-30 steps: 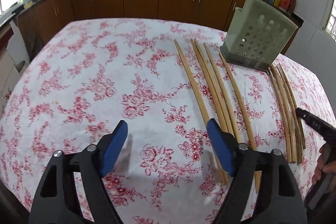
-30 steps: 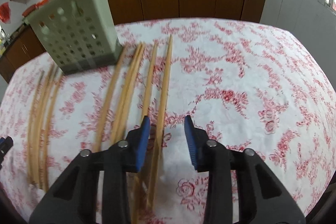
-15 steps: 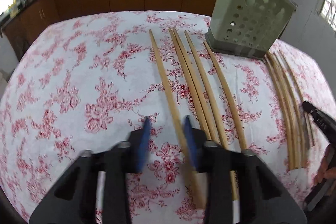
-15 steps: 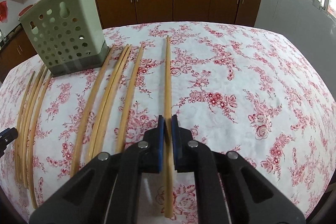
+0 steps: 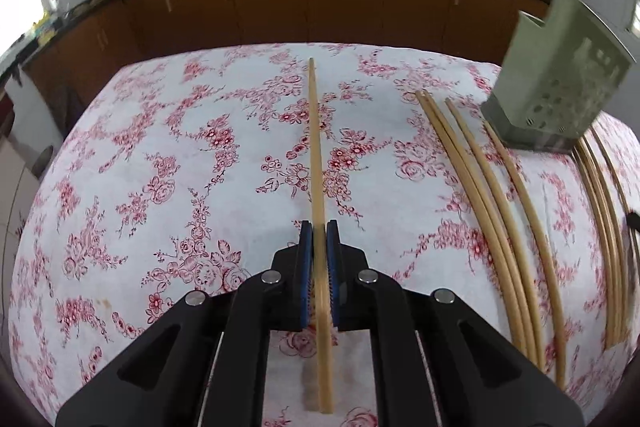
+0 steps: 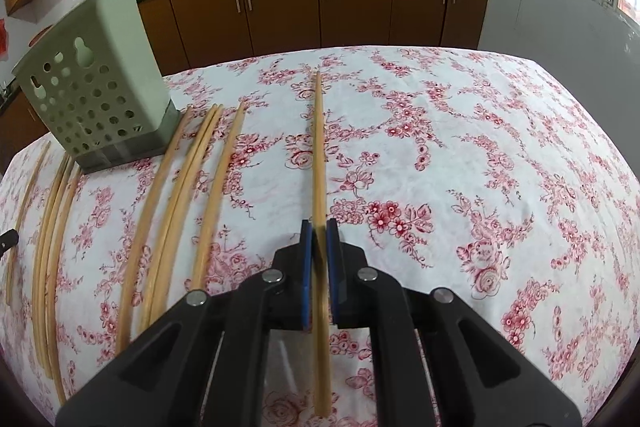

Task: Organize utensils
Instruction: 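Grasp a wooden chopstick with the right tool while the left tool grasps another chopstick, then lift the held chopsticks with both tools toward the green utensil holder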

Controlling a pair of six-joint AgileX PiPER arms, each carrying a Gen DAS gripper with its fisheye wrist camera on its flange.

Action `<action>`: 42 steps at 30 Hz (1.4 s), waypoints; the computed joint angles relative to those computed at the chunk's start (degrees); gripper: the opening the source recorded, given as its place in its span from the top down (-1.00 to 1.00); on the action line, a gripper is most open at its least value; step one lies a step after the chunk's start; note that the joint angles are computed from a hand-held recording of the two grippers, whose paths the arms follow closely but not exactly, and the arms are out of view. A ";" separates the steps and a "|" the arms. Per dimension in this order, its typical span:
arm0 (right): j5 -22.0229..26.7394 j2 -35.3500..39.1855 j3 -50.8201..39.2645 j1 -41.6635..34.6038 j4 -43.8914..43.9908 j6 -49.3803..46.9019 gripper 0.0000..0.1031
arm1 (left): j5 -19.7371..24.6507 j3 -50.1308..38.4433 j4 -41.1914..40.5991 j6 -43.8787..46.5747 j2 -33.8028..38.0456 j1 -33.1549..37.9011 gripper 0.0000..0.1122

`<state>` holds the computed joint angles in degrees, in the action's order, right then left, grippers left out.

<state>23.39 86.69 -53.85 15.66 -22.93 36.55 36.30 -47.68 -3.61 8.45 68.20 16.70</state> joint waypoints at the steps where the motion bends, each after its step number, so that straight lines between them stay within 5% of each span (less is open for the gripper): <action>1: 0.03 -0.16 0.18 0.14 -0.24 0.17 0.80 | -0.63 1.08 -0.23 0.74 -0.96 0.06 0.82; 15: -1.54 -5.58 7.07 2.35 -2.72 3.45 0.80 | 0.12 5.62 -6.09 8.25 -6.44 3.31 0.72; 21: -2.00 -7.23 7.96 1.59 1.03 -0.72 0.84 | 2.01 6.36 -4.75 7.64 -8.46 3.69 0.87; 24: -1.98 -11.28 9.42 2.40 -3.73 3.83 0.84 | 4.73 5.36 -7.56 10.70 -9.39 6.37 0.87; 36: -1.05 -23.43 4.26 -0.63 -2.20 -0.42 0.84 | 16.27 -7.57 -27.93 26.73 -16.92 21.94 0.87; 42: -1.40 -23.40 -0.40 -1.32 -1.66 -1.90 0.84 | 16.90 -15.07 -31.28 25.88 -15.30 22.71 0.87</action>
<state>21.99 63.29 -54.25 14.34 -24.59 34.65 53.20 -62.76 -34.89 34.33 52.90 39.41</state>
